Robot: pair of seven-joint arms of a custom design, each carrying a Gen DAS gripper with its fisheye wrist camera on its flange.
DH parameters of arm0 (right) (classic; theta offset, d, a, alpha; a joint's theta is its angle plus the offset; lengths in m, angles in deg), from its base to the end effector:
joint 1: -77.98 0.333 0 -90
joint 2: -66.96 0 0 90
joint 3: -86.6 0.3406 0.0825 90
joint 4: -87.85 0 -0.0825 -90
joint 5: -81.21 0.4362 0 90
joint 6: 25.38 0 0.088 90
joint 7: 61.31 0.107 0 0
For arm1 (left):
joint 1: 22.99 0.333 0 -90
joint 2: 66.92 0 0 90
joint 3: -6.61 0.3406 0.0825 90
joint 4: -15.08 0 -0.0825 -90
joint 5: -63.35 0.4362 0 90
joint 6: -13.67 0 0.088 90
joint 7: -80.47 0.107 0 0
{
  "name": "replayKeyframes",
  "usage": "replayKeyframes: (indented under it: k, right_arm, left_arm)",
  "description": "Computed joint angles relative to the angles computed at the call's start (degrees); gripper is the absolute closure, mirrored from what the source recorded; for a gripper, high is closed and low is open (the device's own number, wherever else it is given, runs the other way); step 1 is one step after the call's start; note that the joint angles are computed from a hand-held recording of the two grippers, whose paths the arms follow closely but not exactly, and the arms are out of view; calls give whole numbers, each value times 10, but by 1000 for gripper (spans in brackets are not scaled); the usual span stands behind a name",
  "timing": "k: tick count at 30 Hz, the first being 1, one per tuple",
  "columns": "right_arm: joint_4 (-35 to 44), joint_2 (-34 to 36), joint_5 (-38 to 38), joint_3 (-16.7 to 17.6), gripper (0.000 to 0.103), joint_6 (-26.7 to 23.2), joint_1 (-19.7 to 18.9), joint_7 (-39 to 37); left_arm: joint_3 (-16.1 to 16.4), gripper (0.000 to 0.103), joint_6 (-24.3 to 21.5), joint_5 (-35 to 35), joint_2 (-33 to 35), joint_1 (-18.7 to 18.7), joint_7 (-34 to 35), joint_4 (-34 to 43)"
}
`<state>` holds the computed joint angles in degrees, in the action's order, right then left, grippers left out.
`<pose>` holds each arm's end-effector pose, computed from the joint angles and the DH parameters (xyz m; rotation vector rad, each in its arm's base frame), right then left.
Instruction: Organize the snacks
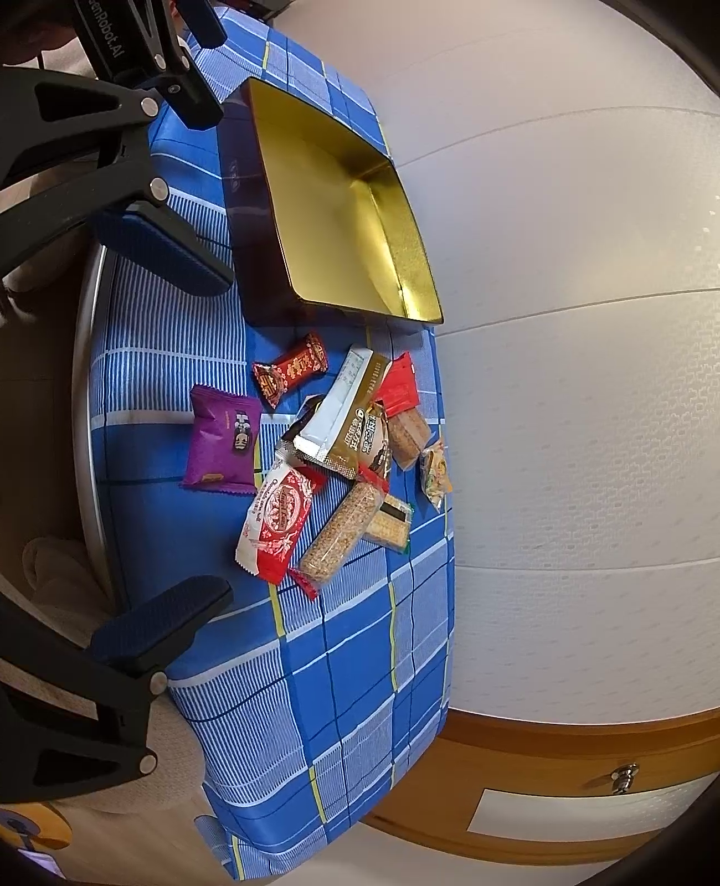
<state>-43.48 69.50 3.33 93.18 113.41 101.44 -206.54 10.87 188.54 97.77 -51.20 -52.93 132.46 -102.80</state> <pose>0.4941 0.2808 0.3303 -1.1424 2.1561 -0.9375 0.5851 -0.3331 0.3648 -1.4598 2.1427 -0.8188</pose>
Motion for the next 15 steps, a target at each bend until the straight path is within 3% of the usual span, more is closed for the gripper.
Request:
replayKeyframes:
  k: [8,15]
  right_arm:
    - [-5,-2,-4,-3,1,10,-4,16]
    - [-22,-11,-56,-6,0,25,-12,81]
  left_arm:
    - [-6,0,-8,-5,2,4,11,2]
    - [-49,0,-23,-71,10,37,81,10]
